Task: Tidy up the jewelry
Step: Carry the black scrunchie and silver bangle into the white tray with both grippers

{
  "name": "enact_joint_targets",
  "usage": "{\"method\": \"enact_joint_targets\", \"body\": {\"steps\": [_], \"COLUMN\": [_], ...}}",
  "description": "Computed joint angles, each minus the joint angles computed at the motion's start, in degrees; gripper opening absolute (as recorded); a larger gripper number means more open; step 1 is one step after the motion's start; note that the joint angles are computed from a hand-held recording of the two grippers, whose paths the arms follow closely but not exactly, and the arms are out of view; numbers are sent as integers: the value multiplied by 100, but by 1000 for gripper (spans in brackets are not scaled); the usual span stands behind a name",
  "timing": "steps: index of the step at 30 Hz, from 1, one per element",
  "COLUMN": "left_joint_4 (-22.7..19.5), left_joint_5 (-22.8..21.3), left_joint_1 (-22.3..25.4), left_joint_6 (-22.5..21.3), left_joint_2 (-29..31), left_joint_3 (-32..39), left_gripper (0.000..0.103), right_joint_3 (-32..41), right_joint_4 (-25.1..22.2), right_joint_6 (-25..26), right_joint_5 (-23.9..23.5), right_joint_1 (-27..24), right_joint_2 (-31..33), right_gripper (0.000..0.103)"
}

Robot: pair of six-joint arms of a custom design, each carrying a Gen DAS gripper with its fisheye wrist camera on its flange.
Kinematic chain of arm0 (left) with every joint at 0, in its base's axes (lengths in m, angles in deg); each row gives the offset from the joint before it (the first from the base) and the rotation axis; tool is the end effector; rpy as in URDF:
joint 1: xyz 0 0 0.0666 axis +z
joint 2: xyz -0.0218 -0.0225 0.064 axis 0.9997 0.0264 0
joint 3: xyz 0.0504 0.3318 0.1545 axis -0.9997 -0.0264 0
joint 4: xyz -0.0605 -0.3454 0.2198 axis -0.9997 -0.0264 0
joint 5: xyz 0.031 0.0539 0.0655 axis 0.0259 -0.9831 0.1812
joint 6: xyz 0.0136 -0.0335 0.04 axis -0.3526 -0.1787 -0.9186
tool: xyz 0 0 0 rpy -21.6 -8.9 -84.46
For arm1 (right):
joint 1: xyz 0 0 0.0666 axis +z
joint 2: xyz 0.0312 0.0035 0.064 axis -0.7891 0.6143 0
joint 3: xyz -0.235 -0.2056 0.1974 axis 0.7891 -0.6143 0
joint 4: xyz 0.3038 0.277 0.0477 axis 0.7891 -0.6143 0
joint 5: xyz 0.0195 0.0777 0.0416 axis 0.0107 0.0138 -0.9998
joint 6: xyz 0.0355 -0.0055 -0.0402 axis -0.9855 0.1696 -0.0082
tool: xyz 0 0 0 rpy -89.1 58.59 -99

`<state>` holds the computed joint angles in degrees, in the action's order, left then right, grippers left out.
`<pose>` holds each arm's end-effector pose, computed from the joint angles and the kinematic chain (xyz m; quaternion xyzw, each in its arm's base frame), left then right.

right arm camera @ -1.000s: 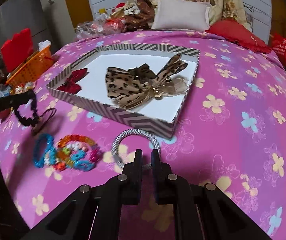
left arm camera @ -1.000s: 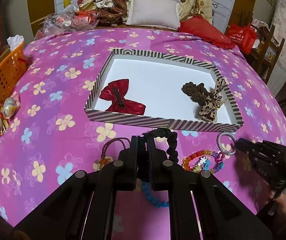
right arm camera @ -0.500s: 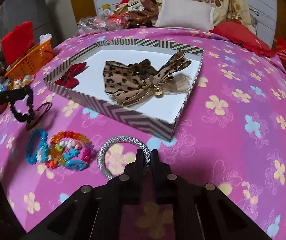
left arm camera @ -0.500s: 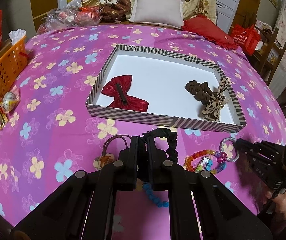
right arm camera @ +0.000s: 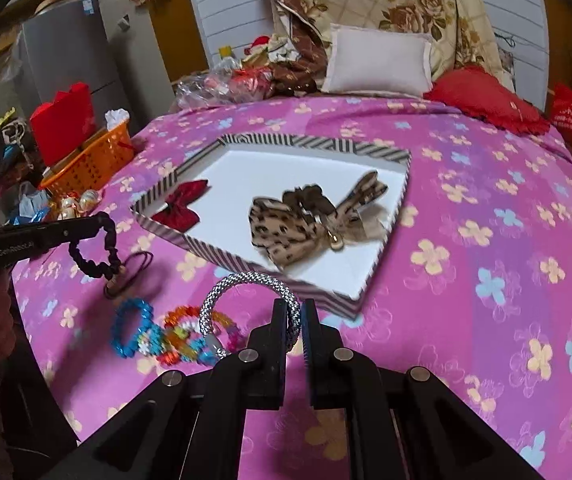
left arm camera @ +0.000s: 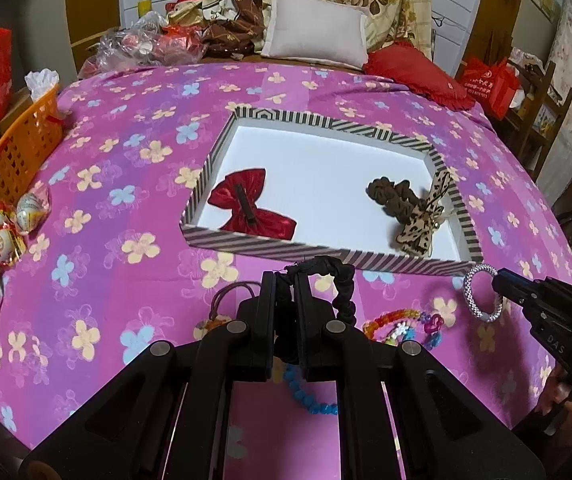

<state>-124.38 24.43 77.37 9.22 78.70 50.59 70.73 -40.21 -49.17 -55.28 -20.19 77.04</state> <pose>0.5711 -0.1149 0.4303 0.0607 0.9433 -0.0741 0.3178 0.5373 0.3291 0.3984 -0.0993 0.9190 0.1077 0.3661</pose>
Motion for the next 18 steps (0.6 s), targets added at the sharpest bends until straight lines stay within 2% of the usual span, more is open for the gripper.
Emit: {"method": "enact_joint_targets", "body": {"steps": [9,18], "left_joint_4": [-104,-236], "left_joint_5": [-246,-511], "left_joint_1": [-79,-140], "left_joint_6": [-76,-80], "left_joint_2": [318,860], "left_joint_3": [540,1175], "left_gripper": [8,8], "right_joint_3": [643,1654], "right_joint_4": [-205,-587], "right_joint_6": [159,341], "right_joint_5": [-60,-98], "right_joint_1": [-61,-151], "right_joint_2": [356,1018], "right_gripper": [7,7]}}
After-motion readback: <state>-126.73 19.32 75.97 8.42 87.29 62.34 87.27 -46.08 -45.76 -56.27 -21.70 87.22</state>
